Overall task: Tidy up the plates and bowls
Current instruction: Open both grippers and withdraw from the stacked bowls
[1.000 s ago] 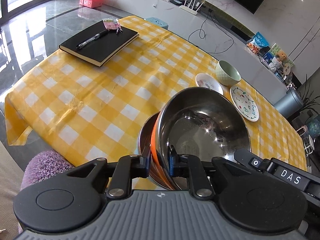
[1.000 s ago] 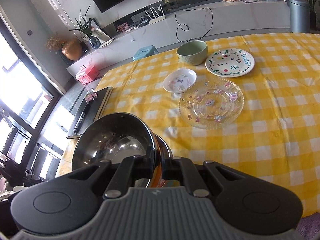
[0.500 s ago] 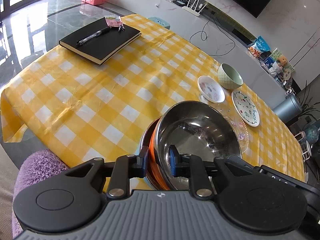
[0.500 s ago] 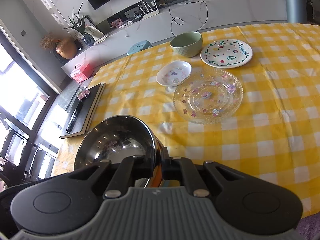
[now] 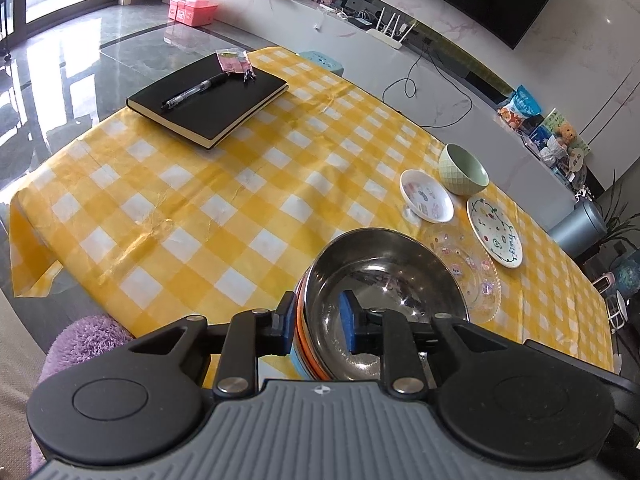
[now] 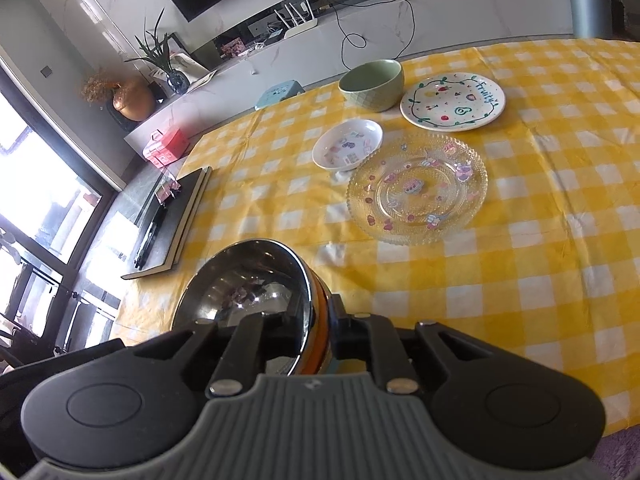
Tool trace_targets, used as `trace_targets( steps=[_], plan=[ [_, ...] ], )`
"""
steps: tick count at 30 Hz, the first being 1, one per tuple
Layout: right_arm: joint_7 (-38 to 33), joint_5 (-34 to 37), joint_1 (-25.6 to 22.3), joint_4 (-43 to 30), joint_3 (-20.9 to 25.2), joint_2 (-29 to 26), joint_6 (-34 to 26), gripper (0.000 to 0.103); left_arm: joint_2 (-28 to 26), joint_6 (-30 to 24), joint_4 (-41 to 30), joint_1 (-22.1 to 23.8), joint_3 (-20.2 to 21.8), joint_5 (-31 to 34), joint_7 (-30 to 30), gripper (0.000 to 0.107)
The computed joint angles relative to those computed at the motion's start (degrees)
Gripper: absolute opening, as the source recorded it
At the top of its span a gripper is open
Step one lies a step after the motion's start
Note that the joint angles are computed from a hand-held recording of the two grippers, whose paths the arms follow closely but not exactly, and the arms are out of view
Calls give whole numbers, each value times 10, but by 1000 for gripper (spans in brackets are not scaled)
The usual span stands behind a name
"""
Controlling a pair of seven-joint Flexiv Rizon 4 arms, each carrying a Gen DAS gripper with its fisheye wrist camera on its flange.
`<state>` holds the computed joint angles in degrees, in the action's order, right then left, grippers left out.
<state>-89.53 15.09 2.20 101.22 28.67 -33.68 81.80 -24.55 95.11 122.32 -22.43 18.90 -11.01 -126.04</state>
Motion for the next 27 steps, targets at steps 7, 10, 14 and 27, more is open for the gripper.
trace_targets(
  steps=[7, 10, 14, 27],
  plan=[
    [-6, 15, -9, -9, 10, -6, -13, 4, 6, 6, 8, 21, -22, -4, -2, 18],
    [-9, 36, -23, -21, 22, -10, -31, 4, 7, 8, 8, 21, -22, -8, -1, 18],
    [-18, 51, -18, -26, 17, -8, -38, 6, 4, -4, -1, 3, -3, -3, -1, 18],
    [-91, 44, -32, -1, 37, 2, 75, 32, -20, -14, -64, -115, 126, 80, -22, 43]
  ],
)
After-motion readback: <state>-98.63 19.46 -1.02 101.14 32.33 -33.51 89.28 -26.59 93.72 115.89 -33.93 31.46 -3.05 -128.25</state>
